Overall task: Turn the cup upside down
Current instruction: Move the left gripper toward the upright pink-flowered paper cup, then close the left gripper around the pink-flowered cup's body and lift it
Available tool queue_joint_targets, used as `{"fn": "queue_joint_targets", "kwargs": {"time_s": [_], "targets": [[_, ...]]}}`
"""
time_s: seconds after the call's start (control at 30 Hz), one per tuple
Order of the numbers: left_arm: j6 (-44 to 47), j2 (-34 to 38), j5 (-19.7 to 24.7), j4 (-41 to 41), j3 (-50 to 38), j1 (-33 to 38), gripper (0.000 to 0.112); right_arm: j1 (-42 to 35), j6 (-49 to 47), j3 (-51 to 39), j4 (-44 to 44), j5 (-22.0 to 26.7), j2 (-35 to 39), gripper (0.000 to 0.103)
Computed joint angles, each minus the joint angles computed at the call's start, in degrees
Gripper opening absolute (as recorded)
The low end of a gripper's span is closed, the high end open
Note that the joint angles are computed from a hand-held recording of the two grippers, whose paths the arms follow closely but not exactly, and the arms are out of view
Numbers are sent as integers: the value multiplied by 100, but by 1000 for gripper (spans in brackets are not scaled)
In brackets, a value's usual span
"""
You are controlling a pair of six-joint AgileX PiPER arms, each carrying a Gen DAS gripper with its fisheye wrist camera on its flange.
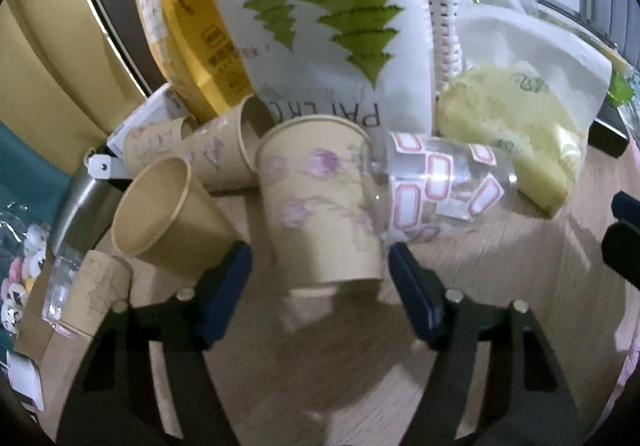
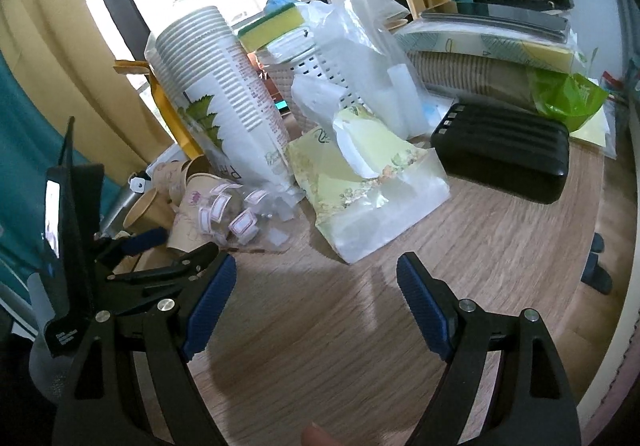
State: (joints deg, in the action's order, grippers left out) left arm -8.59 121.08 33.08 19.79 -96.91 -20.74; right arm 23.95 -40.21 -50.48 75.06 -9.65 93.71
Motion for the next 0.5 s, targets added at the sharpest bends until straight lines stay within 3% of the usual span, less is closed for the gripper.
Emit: {"fn": "queue_joint_targets", "kwargs": {"time_s": [0.1,0.3,0.5], "targets": [[-12,66,29,23,-68,21,60,32,-175,5,166,-46,-16,85],[-335,-70,78,231,65,-25,59,72,-373,-38,379,-98,5,85],[-648,-386,-154,408,438,-64,59,110,-560,-83,564,-122,28,85]]}}
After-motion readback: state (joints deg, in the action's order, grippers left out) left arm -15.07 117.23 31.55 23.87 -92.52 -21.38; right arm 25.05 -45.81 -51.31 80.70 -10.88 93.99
